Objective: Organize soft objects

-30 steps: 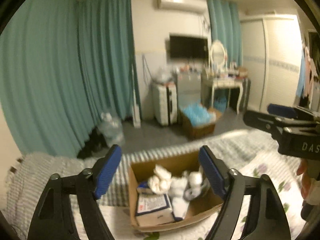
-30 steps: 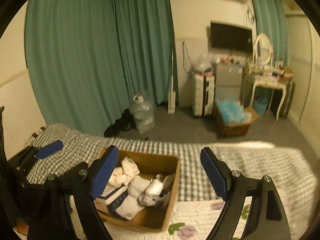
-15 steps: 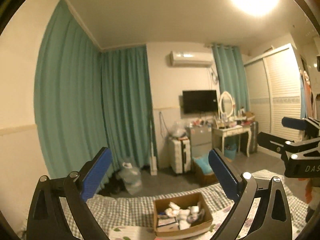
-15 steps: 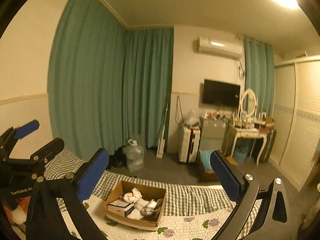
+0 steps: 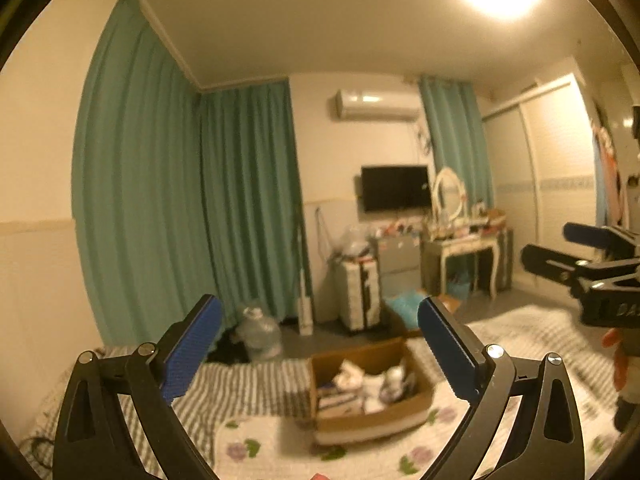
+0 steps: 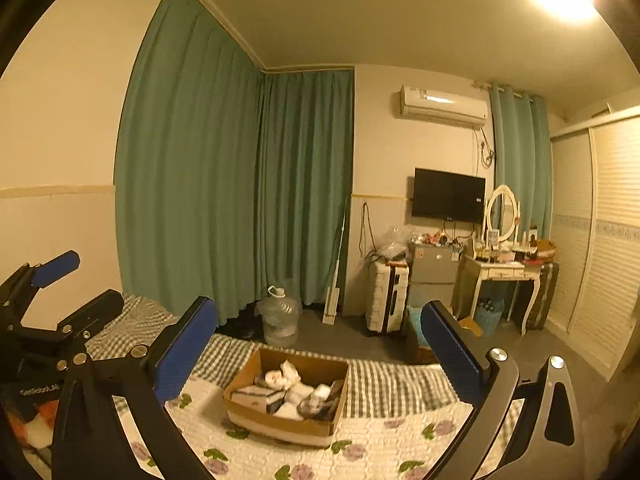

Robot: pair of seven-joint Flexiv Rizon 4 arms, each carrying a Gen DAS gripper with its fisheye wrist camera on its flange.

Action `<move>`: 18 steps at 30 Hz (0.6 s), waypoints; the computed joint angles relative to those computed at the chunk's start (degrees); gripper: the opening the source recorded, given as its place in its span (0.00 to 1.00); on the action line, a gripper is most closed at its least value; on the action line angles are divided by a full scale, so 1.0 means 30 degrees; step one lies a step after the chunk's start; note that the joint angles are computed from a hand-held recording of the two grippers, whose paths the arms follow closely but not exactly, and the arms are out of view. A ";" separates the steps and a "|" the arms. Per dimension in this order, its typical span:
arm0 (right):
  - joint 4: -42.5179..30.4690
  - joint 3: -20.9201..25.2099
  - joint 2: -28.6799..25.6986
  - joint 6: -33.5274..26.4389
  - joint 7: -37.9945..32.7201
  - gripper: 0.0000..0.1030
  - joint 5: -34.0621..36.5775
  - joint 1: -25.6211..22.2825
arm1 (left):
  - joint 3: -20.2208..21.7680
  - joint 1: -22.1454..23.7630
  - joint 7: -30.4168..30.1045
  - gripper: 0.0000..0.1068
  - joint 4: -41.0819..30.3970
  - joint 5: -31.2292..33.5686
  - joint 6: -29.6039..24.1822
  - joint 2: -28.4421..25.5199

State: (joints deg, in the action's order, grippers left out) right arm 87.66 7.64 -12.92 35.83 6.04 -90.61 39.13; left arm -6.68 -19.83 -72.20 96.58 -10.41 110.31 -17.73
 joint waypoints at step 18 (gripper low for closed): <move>0.1681 -0.1502 -0.3630 0.3478 0.5576 0.99 -0.0903 -0.1256 | 0.4640 -0.4310 0.0829 0.94 -0.0316 -0.3999 -0.0130 -0.4316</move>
State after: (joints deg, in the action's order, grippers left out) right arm 92.71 3.14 -23.81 46.27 22.77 -93.32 35.36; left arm 7.24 -32.76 -69.72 95.64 -22.41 109.92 -30.67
